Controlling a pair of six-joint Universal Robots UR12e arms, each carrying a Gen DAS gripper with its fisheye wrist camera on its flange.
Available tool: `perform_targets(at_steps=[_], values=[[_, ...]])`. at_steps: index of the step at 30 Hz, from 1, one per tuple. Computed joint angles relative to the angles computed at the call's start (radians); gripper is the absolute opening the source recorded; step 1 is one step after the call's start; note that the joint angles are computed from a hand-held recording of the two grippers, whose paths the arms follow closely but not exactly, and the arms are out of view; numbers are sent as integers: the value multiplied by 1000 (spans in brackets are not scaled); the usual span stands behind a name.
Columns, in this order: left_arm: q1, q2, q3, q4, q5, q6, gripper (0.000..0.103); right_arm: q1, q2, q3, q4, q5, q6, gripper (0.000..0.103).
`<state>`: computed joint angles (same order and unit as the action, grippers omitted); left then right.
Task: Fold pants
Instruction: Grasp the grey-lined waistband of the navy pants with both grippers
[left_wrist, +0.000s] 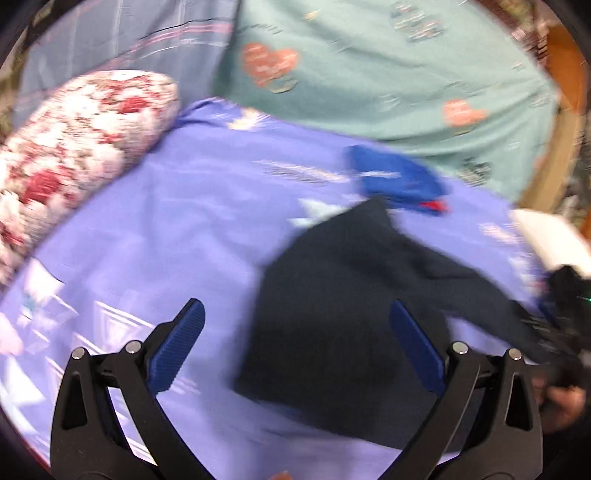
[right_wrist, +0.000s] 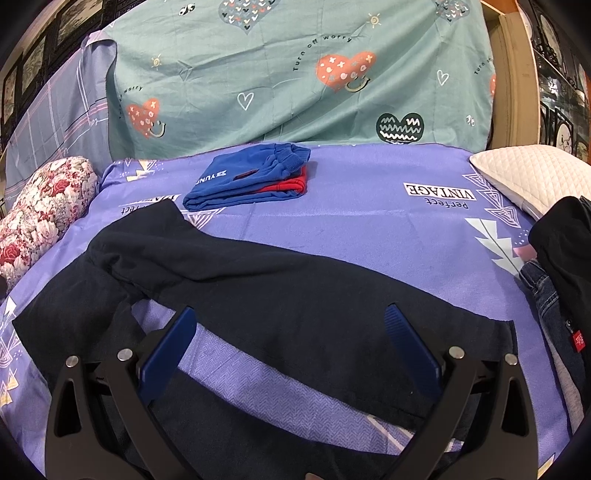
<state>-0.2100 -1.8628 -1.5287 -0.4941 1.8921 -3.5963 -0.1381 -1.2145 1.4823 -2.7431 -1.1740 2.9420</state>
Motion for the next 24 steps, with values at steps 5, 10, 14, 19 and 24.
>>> perform_targets(at_steps=[5,10,14,19,24], values=[[71,-93,131,-270,-203,10,101,-2,-1,4,-18,-9,25,102],[42,-107,147,-194,-334,133,31,-11,3,-6,2,-2,70,102],[3,-89,140,-179,-488,277,15,-19,6,-33,37,17,98,102],[-70,-103,146,-273,-648,496,15,-18,11,-86,50,34,63,102],[-96,-101,137,-318,-743,636,44,11,32,-192,177,88,-134,102]])
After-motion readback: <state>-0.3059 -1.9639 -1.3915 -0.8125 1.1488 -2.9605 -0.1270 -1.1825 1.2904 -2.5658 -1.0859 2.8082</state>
